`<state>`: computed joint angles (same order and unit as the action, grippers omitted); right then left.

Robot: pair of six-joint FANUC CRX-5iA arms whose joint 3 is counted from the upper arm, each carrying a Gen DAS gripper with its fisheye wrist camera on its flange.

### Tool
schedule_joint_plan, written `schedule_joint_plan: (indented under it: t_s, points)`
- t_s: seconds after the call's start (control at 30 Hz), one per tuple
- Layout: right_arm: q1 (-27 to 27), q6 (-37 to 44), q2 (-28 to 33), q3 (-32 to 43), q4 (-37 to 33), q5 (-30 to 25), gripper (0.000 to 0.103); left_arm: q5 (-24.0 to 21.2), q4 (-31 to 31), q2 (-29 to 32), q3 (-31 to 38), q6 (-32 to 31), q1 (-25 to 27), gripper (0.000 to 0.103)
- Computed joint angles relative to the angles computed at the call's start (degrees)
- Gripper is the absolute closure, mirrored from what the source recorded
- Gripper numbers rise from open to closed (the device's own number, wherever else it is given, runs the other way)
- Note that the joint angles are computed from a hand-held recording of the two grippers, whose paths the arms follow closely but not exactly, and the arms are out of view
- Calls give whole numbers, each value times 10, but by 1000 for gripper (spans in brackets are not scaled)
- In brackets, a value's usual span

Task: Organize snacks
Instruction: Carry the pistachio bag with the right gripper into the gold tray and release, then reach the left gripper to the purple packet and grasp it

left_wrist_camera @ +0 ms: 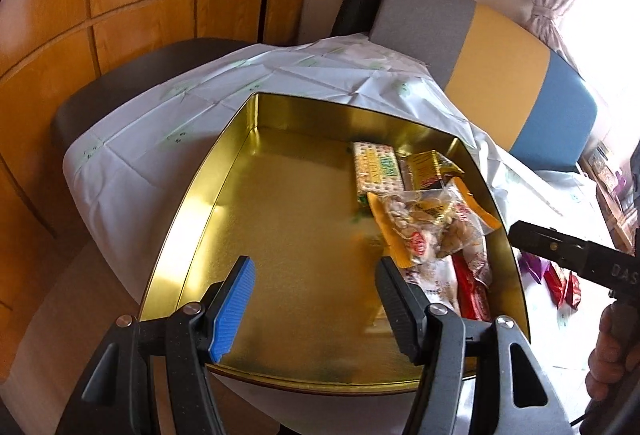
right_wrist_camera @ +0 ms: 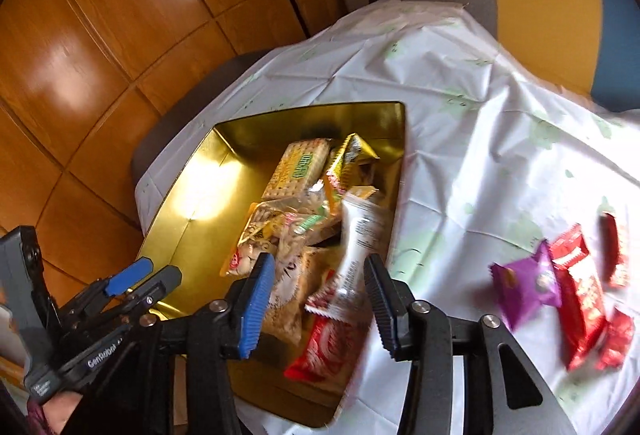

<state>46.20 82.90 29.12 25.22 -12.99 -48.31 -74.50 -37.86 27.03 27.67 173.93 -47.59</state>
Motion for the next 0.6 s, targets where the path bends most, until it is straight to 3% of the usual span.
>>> schedule_joint_plan:
  t_s: [0.6]
  points:
    - [-30,-78,-107,-162,111,75,43,-23,-8,40,80,-78,-24,40]
